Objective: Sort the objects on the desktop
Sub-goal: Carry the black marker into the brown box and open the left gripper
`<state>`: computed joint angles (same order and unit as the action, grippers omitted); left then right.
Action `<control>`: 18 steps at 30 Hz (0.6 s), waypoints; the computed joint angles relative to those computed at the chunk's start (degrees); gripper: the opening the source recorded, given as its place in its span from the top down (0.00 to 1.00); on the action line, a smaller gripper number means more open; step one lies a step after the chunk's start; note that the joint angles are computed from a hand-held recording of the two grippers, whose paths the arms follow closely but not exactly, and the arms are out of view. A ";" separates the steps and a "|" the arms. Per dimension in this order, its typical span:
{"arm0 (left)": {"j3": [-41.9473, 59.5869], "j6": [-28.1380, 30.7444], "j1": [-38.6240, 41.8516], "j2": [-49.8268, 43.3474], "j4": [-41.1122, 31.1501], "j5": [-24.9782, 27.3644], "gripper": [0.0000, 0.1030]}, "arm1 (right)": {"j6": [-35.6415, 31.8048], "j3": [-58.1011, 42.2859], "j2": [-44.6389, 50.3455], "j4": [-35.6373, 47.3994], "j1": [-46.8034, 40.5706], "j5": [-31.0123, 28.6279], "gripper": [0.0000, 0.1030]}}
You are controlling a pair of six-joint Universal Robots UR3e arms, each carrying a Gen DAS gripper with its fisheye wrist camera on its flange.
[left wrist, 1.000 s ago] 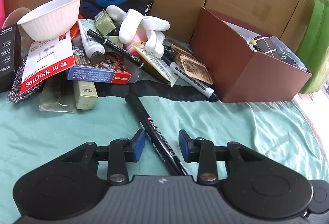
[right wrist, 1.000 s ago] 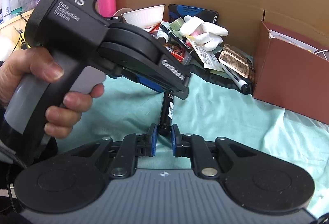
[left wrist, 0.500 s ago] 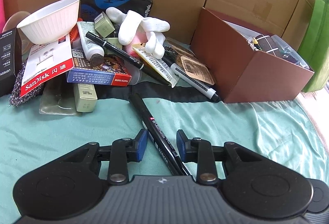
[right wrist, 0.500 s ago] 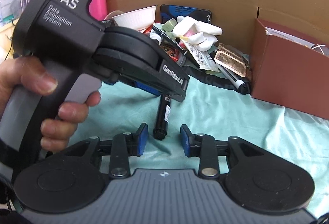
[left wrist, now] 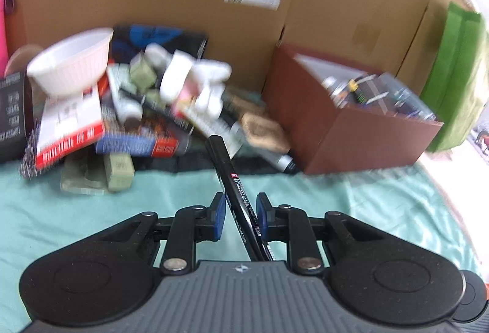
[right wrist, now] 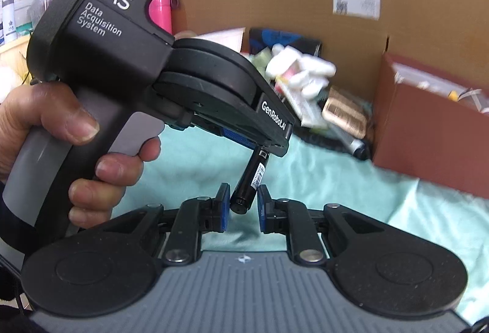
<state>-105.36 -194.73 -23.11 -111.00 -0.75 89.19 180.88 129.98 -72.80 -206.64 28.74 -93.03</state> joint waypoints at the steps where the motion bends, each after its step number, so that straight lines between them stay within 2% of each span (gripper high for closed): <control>1: 0.42 0.12 -0.25 0.38 0.25 -0.08 0.79 | -0.25 0.44 -0.62 -0.93 -0.11 -0.28 0.84; 5: 5.31 1.30 -1.11 -0.07 -0.81 -1.38 0.79 | -1.15 2.21 -3.15 -4.38 -1.26 -1.73 0.84; 11: 18.80 2.42 -3.58 -6.08 -4.54 -2.80 0.79 | -2.87 4.25 -6.68 -7.36 -5.22 -3.24 0.84; 18: 40.97 0.92 -5.31 -18.16 -13.35 -6.60 0.79 | -6.18 7.79 -10.98 -9.43 -16.59 2.55 0.84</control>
